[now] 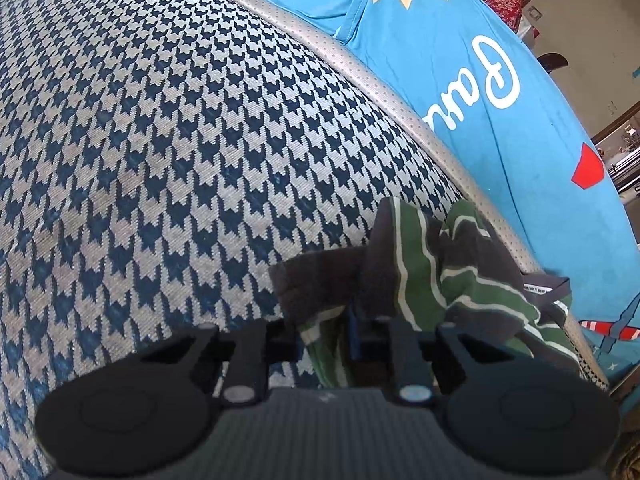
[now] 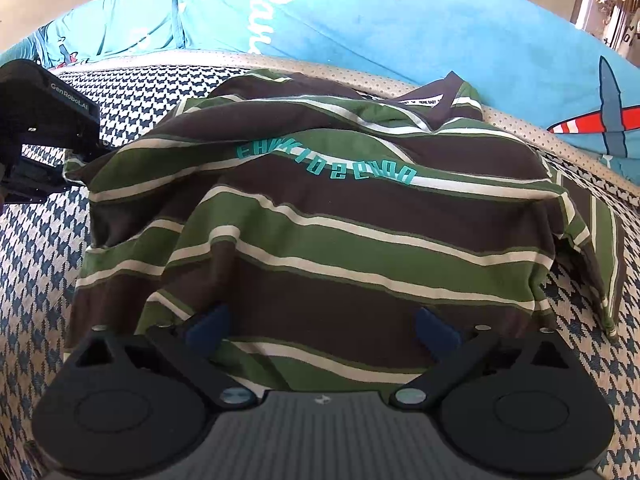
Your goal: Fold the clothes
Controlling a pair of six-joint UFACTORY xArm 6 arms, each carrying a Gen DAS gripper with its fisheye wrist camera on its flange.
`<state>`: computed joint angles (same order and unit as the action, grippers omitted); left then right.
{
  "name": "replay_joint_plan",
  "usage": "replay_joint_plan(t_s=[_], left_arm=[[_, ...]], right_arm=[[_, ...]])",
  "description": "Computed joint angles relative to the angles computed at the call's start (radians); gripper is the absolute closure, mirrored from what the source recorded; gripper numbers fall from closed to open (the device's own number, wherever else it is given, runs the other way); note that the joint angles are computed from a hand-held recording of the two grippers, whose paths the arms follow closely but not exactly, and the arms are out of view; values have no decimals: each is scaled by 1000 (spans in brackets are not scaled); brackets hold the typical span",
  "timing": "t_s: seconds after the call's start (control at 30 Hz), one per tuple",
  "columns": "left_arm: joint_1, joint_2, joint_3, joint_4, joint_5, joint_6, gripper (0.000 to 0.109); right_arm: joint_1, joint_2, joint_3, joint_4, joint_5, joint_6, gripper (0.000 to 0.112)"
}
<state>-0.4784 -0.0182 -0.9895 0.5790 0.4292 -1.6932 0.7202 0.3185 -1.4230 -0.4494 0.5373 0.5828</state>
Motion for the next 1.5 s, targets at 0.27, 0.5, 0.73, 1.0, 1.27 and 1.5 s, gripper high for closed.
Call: replay_joint_plan(t_s=[0.27,0.5,0.73,1.0,1.27,1.5], left_arm=[[-27,6,-41,80,91,-35,94],[-72,-20,-77,217,243,-109,94],[-111,-81,-70,318,372,-206,94],[-12,-156,63,203,75,-112,86],[40,-130,85,76,-7,-33,65],[81,-107,108,-115,-125,145,59]], right_arm=[[2,0,2,-22,-1,20,9],[1,-1,4,-22,-2,20,9],[0,1,2,-19,-1,16,9],[3,3,0,-34,3,28,9],[2,2,2,-39,0,31,9],[4,2,2,-46,2,38,9]])
